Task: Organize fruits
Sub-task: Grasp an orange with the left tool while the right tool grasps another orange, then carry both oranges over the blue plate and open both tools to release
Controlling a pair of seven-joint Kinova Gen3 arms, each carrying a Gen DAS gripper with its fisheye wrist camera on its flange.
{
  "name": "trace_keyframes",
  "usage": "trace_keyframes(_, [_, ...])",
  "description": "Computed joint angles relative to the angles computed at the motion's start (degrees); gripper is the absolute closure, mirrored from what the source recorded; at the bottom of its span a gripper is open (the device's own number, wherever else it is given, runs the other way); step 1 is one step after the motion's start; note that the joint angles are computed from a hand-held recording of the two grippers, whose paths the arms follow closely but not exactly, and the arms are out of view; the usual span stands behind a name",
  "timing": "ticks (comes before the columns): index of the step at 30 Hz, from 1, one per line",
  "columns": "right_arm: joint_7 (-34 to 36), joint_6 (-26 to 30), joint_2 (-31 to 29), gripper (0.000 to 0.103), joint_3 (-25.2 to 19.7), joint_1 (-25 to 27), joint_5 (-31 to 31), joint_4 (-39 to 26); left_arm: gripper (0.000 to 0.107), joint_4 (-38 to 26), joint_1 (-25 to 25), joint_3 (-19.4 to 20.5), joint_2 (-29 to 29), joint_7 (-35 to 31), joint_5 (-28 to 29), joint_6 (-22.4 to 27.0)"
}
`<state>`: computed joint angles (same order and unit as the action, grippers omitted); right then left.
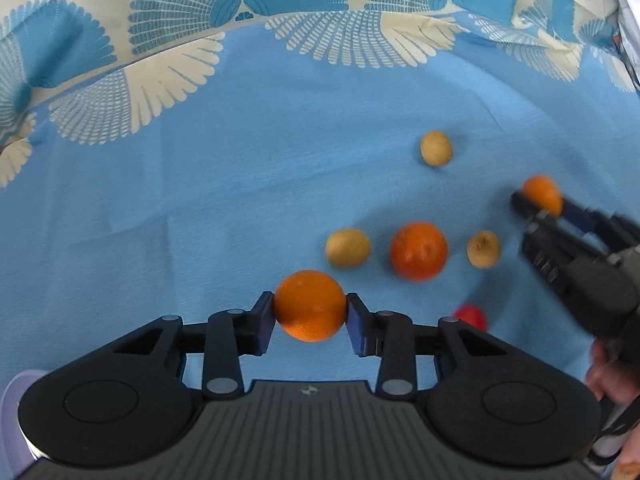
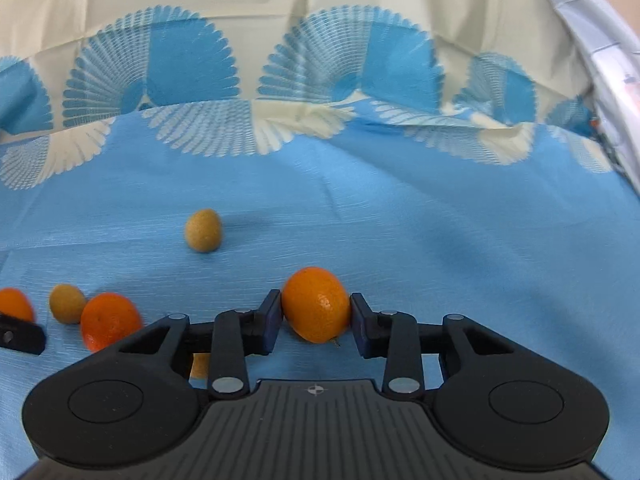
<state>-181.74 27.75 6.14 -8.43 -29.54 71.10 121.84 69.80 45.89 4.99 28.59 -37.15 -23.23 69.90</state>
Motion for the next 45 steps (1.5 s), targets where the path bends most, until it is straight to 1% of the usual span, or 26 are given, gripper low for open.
trace_keyframes(2, [-2.22, 2.76, -3.02, 0.066, -0.82, -0.94, 0.84, 1.03, 0.066, 1.79, 1.84, -0.2, -2.58, 1.74, -1.41, 0.82])
trace_keyframes(3, [-2.49, 4.19, -5.16, 0.065, -0.99, -1.99, 0.58, 1.7, 0.066, 2.69, 2.79, -0.08, -4.14, 2.86, -2.27, 1.67])
trace_keyframes(4, [-1.82, 5.61, -7.68, 0.065, -0.29, -4.11, -0.61, 2.36, 0.066, 3.83, 3.75, 0.24, -6.05, 4.34, -3.13, 2.31])
trace_keyframes(6, [1.73, 9.4, -12.99, 0.065, 0.96, -9.41, -5.06, 3.1, 0.066, 5.77, 5.15, 1.59, -10.08, 7.08, -4.42, 4.74])
trace_keyframes(9, [7.6, 14.82, -20.89, 0.065, 1.14, -17.38, -12.05, 3.96, 0.066, 8.02, 7.27, 4.32, -15.46, 11.78, -5.93, 9.65])
trace_keyframes(11, [10.02, 18.48, -24.82, 0.065, 0.33, -22.69, -16.71, 3.6, 0.066, 9.27, 8.43, 6.46, -18.62, 15.12, -6.17, 13.21])
trace_keyframes(13, [12.07, 22.46, -27.56, 0.065, -0.67, -28.0, -21.37, 2.16, 0.066, 10.73, 9.39, 8.71, -21.68, 18.76, -6.38, 16.55])
trace_keyframes(14, [13.31, 24.19, -28.38, 0.065, -1.68, -29.63, -23.7, 0.98, 0.066, 11.54, 9.82, 9.92, -23.27, 20.54, -6.49, 18.21])
trace_keyframes(15, [14.48, 25.08, -29.09, 0.065, -3.35, -30.2, -26.03, 0.04, 0.066, 12.3, 10.26, 11.24, -24.7, 22.35, -6.73, 19.85])
trace_keyframes(18, [18.61, 27.34, -29.66, 0.065, -10.99, -27.6, -32.46, -3.91, 0.066, 13.89, 11.51, 15.7, -28.76, 28.44, -7.07, 25.63])
trace_keyframes(20, [20.48, 28.09, -29.68, 0.065, -16.3, -25.04, -35.45, -6.28, 0.066, 14.27, 11.95, 18.96, -30.51, 32.57, -7.16, 29.22])
trace_keyframes(24, [27.88, 27.49, -30.85, 0.065, -26.9, -15.61, -44.41, -11.31, 0.066, 14.45, 12.41, 25.82, -32.75, 40.55, -7.19, 36.22])
trace_keyframes(26, [30.36, 27.99, -31.48, 0.065, -31.97, -11.44, -47.45, -13.69, 0.066, 14.23, 12.35, 29.18, -33.45, 44.06, -7.01, 39.16])
trace_keyframes(28, [31.19, 28.48, -31.45, 0.065, -35.03, -9.88, -48.83, -15.57, 0.066, 14.25, 12.05, 32.33, -34.09, 47.35, -6.71, 41.39])
trace_keyframes(30, [34.27, 28.07, -32.45, 0.065, -38.17, -5.86, -52.44, -17.18, 0.066, 14.23, 11.66, 34.88, -34.72, 49.99, -6.36, 42.94])
trace_keyframes(35, [43.35, 27.92, -36.12, 0.065, -42.98, 3.6, -61.67, -20.22, 0.066, 14.17, 10.77, 40.01, -35.57, 54.85, -6.25, 45.69])
trace_keyframes(36, [44.58, 28.05, -36.61, 0.065, -43.37, 4.56, -62.71, -20.59, 0.066, 14.06, 10.62, 40.8, -35.63, 55.66, -6.23, 46.14])
trace_keyframes(39, [44.31, 28.94, -36.24, 0.065, -44.17, 3.83, -61.63, -21.47, 0.066, 14.03, 10.1, 42.5, -36.07, 57.34, -6.06, 47.07])
trace_keyframes(40, [45.13, 28.99, -36.62, 0.065, -44.35, 4.4, -62.19, -21.7, 0.066, 13.98, 9.84, 43.01, -36.22, 57.8, -5.99, 47.35])
trace_keyframes(42, [48.81, 28.55, -38.28, 0.065, -44.36, 7.44, -65.59, -21.97, 0.066, 14.06, 9.07, 43.57, -36.59, 58.0, -5.87, 47.53])
trace_keyframes(45, [52.1, 28.61, -40.04, 0.065, -44.35, 10.33, -69.24, -22.24, 0.066, 14.19, 7.55, 44.43, -37.37, 57.87, -5.6, 47.66])
